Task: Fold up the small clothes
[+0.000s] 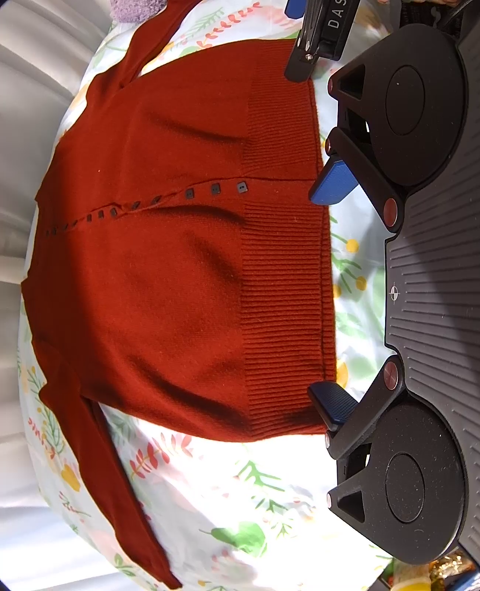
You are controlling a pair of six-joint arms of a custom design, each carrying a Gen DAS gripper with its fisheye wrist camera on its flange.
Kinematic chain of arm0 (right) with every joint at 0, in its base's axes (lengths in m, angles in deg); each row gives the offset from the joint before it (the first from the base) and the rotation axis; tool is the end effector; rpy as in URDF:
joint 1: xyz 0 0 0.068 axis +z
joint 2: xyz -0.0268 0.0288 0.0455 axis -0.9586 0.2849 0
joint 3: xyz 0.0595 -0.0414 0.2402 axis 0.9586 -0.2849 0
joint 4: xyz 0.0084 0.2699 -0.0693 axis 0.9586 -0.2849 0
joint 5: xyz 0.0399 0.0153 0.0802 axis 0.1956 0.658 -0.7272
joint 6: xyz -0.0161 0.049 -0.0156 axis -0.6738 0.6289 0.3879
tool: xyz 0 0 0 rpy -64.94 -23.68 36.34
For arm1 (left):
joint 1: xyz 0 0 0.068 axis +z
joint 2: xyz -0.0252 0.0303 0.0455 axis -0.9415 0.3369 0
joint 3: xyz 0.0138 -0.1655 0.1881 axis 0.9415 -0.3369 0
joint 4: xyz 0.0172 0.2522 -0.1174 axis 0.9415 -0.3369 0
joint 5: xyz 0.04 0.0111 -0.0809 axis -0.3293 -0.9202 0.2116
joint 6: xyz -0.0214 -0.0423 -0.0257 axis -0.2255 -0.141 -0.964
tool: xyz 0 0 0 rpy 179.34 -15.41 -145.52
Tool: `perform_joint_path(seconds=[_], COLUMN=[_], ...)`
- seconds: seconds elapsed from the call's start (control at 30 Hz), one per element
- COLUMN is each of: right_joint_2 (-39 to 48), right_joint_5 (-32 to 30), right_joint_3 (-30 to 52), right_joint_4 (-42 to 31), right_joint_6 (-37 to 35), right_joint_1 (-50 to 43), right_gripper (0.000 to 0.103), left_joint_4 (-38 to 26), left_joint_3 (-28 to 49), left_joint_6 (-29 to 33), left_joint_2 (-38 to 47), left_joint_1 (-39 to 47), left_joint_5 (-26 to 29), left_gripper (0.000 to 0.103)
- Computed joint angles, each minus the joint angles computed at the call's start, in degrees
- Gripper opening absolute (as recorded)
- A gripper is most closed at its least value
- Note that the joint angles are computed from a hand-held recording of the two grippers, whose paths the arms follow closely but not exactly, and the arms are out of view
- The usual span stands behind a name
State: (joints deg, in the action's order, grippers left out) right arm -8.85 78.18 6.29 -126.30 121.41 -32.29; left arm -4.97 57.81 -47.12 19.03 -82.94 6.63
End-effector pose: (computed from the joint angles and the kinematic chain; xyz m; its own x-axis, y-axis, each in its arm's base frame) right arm 0.2131 0.1681 0.2497 -0.8488 0.1020 -0.5188 0.1182 0.9930 0.0019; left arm 0.2364 -0.0511 0.2996 -0.9292 -0.0084 -0.3695 0.0039 0.9995 -0.0325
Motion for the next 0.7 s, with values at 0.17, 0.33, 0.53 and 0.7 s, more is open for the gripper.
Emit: perform_joint_path(seconds=[0.17,0.33,0.53,0.7], right_joint_2=[0.07,-0.09,-0.24,-0.41], right_joint_5=[-0.07,-0.08,-0.15,-0.32], right_joint_3=[0.06,-0.23,-0.49,-0.74], right_joint_4=[-0.04,0.3,0.51,0.73], right_joint_6=[0.07,0.2,0.35,0.3], right_joint_1=[0.03,0.21,0.31,0.19], right_gripper=[0.099,0.099,0.099,0.099], left_joint_4=[-0.08,-0.06,-0.13,-0.15], left_joint_3=[0.0,-0.09,-0.15,-0.21], left_joint_6=[0.17,0.28,0.16,0.2], left_joint_2=[-0.13,-0.29,-0.37,-0.42], left_joint_1=[0.25,0.41,0.39,0.44], left_joint_5=[0.14,0.23,0.23,0.28], left_gripper=[0.103,0.103,0.103,0.103])
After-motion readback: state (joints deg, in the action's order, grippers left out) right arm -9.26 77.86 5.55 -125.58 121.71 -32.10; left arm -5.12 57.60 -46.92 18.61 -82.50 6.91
